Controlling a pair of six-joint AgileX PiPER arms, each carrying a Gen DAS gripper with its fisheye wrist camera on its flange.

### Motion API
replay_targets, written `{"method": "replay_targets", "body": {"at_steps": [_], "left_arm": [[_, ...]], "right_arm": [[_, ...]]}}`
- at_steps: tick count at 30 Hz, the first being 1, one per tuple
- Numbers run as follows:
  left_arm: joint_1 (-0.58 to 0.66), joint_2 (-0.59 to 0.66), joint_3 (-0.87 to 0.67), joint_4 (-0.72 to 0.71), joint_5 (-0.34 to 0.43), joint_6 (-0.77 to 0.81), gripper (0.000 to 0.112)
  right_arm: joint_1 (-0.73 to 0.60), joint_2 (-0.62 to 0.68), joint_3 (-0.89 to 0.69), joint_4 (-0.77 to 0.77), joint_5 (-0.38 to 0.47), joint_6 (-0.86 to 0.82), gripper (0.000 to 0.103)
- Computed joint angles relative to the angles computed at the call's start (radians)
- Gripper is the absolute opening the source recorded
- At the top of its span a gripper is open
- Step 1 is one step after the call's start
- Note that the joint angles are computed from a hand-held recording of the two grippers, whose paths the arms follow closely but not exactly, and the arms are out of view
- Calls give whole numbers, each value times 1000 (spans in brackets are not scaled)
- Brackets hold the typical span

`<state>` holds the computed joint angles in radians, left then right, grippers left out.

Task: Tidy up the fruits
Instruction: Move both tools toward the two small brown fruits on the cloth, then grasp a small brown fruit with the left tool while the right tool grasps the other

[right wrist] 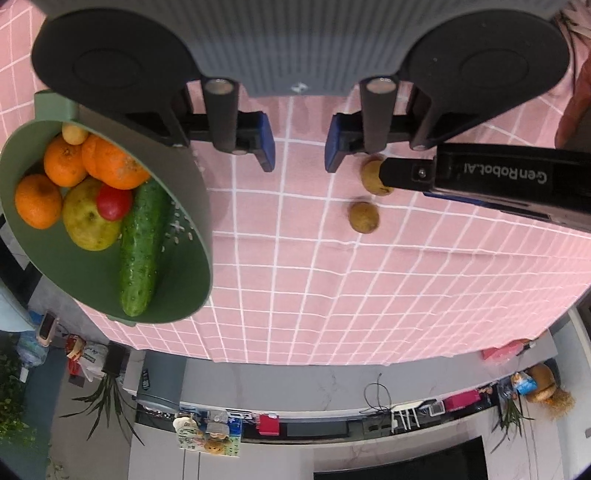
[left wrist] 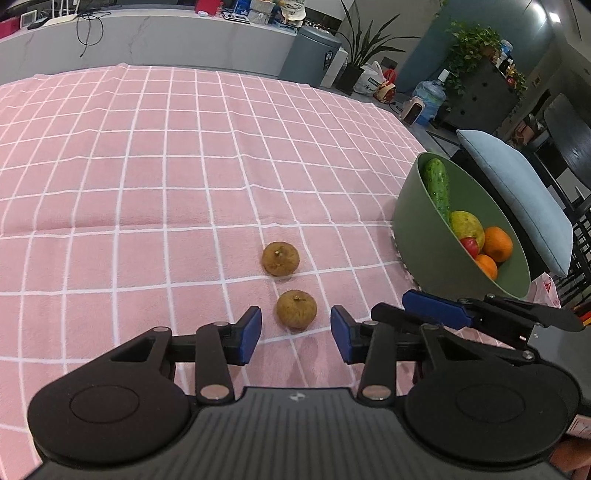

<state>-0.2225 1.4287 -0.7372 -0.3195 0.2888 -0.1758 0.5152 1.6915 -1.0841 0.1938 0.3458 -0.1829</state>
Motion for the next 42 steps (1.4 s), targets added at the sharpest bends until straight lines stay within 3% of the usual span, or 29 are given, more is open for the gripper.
{"method": "replay_targets", "body": {"at_steps": [3, 11, 13, 29, 34, 42], "left_arm": [[-10, 38, -20, 30, -8, -19, 50], [-57, 91, -57, 284, -12, -233, 33], [-58, 89, -56, 285, -15, -233, 31], [-15, -40, -11, 541, 73, -556, 31], [-15, -71, 6, 699, 97, -724, 31], [1, -74, 15, 705, 89, -739, 31]], "right_arm": [[-14, 14, -7, 39, 8, -37, 26], [-19, 46, -18, 51, 7, -54, 26], [-17, 54, -22, 54, 5, -61, 26], [16, 125, -104, 287, -15, -337, 26], [45, 178, -170, 290, -4, -357, 26], [81, 248, -267, 150, 16, -225, 26]]}}
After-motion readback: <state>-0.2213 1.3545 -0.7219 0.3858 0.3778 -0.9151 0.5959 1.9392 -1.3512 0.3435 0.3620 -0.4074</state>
